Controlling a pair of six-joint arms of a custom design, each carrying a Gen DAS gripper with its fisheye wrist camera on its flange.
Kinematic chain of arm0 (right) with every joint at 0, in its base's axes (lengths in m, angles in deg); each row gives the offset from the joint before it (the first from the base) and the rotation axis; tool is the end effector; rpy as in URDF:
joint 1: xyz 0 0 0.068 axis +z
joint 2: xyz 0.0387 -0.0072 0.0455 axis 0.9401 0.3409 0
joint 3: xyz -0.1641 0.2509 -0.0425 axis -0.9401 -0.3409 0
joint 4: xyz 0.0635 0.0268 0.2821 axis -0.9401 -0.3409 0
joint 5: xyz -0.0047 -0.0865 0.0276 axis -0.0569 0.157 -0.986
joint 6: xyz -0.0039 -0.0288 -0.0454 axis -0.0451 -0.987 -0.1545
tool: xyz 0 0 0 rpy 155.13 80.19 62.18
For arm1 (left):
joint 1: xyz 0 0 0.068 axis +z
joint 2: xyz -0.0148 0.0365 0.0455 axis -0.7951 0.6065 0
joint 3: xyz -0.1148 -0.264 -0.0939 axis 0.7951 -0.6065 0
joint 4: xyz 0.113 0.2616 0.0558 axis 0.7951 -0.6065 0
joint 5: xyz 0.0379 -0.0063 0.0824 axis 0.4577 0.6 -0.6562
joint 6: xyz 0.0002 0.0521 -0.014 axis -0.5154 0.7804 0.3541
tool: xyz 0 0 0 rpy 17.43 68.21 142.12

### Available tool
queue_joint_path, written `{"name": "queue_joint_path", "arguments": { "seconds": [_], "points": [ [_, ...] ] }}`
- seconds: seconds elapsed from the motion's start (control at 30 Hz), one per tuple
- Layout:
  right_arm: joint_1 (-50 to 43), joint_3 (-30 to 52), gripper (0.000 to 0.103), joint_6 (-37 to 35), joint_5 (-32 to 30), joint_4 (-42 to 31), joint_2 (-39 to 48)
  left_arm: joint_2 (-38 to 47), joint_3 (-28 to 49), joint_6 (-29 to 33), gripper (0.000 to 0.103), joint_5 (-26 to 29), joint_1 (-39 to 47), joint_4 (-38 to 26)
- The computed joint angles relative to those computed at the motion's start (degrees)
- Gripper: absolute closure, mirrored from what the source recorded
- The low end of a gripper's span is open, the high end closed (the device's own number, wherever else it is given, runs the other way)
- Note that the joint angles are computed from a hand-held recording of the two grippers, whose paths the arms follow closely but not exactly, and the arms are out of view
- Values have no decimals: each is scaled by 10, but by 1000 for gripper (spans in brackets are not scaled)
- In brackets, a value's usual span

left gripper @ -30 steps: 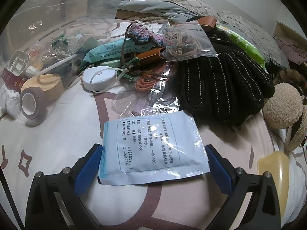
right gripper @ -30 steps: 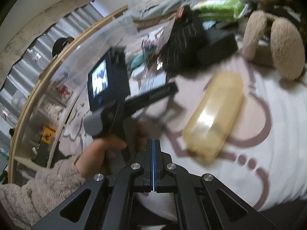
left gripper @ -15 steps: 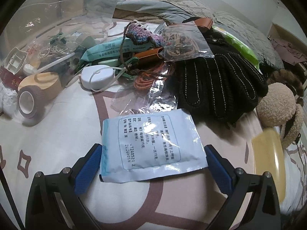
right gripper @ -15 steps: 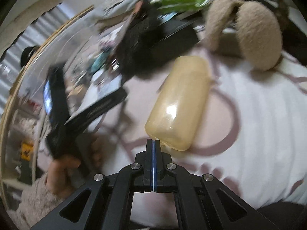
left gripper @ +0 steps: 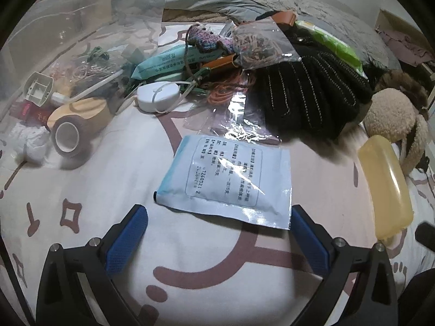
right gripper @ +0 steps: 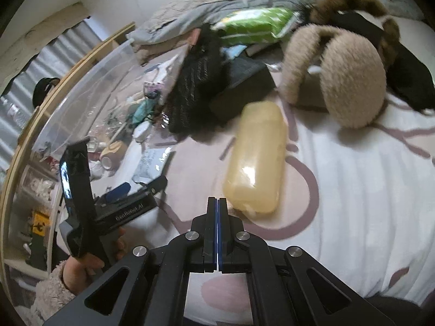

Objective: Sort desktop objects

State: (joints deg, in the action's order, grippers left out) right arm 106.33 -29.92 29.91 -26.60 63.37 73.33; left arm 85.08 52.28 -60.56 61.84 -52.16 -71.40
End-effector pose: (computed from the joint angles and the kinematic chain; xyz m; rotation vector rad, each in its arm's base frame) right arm 0.1936 0.1455 0.2364 -0.0026 2.5464 0.6422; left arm 0.2277 0.0020 0.1910 -0.1956 2.5275 -0.0501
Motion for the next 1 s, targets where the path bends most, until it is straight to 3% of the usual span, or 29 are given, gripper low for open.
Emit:
{"name": "queue_joint_path", "arguments": {
  "seconds": [0.2, 0.4, 0.6, 0.73, 0.87, 1.0],
  "points": [
    [-53, 25, 103, -57, -41, 27, 26, -63, -1, 29, 0, 54, 46, 21],
    [-118, 49, 103, -95, -45, 41, 74, 11, 47, 54, 0, 121, 87, 18],
    [-172, 28, 103, -75, -36, 58, 82, 75, 71, 55, 0, 171, 106, -3],
    [-209, 40, 103, -79, -70, 64, 119, 95, 76, 44, 0, 219, 109, -13],
    [-210, 78, 103, -109, -65, 62, 174, 83, 68, 52, 0, 220, 98, -19],
    [-203, 110, 103, -131, -64, 63, 219, 65, 54, 60, 0, 179, 71, -19]
  ]
}}
